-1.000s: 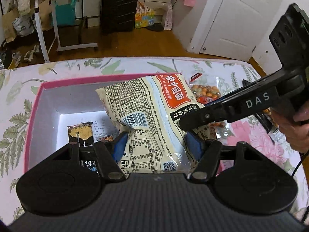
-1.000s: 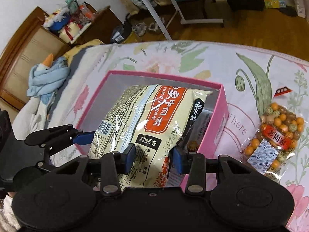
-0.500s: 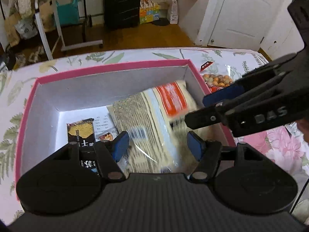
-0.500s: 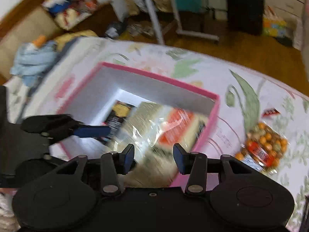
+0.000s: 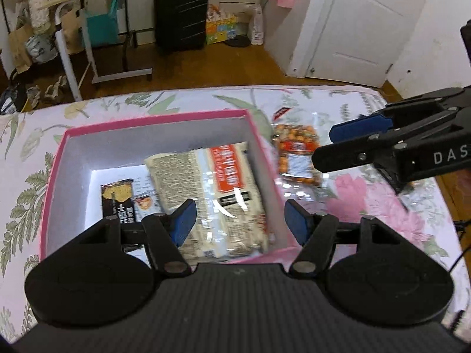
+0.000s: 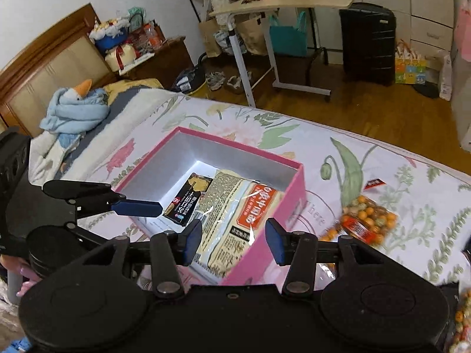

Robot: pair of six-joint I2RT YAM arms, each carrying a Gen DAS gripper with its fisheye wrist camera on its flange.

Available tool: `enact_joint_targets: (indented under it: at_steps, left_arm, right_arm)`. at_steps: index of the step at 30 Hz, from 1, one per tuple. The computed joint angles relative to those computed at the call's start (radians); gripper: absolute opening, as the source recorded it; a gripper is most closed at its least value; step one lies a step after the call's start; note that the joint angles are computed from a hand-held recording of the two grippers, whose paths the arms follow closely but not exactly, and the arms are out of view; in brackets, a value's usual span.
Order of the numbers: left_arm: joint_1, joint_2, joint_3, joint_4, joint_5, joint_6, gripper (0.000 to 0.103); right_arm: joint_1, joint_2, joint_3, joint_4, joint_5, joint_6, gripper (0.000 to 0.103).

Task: Organize snacks
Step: 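Move both tools over to the clear bag of coated peanuts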

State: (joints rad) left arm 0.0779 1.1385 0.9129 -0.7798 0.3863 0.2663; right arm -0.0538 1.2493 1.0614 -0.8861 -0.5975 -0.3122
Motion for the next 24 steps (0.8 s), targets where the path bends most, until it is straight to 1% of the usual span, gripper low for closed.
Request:
enact_joint_targets:
  at_steps: [3,6,8,11,13,16,20,24]
  left_arm:
    - [-0.057,-0.046,0.022,-0.037,-0.015,-0.018,0.065]
    - [-0.136,-0.07,0.036,-0.055,-0.027,-0.047,0.065]
    - [-0.204,-0.073,0.04,-0.051,-0.043,-0.079,0.065]
    - [-0.301,-0.054,0.042,-0.019,-0.06,-0.139,0.065]
    - [-0.366,-0.023,0.045,0.014,-0.068,-0.183,0.065]
    - [-0.46,0.028,0.035,0.081,-0.112,-0.243,0.065]
    - [-0.568,0.123,0.024,0.187,-0.195,-0.308,0.065]
    - [-0.604,0.288,0.075,0.275,-0.246,-0.341,0.066]
  right_arm:
    - [-0.125,-0.046,-0.018,-0.081,-0.06,-0.094,0.056]
    - [-0.279,-0.07,-0.039,-0.171,-0.098,-0.246,0.056]
    - [-0.379,-0.067,-0.042,-0.216,-0.105,-0.347,0.057]
    - [-0.514,-0.039,-0.041,-0.251,-0.116,-0.486,0.057]
    - [-0.592,-0.013,-0.039,-0.255,-0.124,-0.563,0.057]
    - [-0.675,0.04,-0.035,-0.248,-0.13,-0.63,0.058]
    - [-0.755,0.106,-0.055,-0.216,-0.151,-0.687,0.06]
    - [-0.745,0.157,-0.119,-0.131,-0.159,-0.693,0.061]
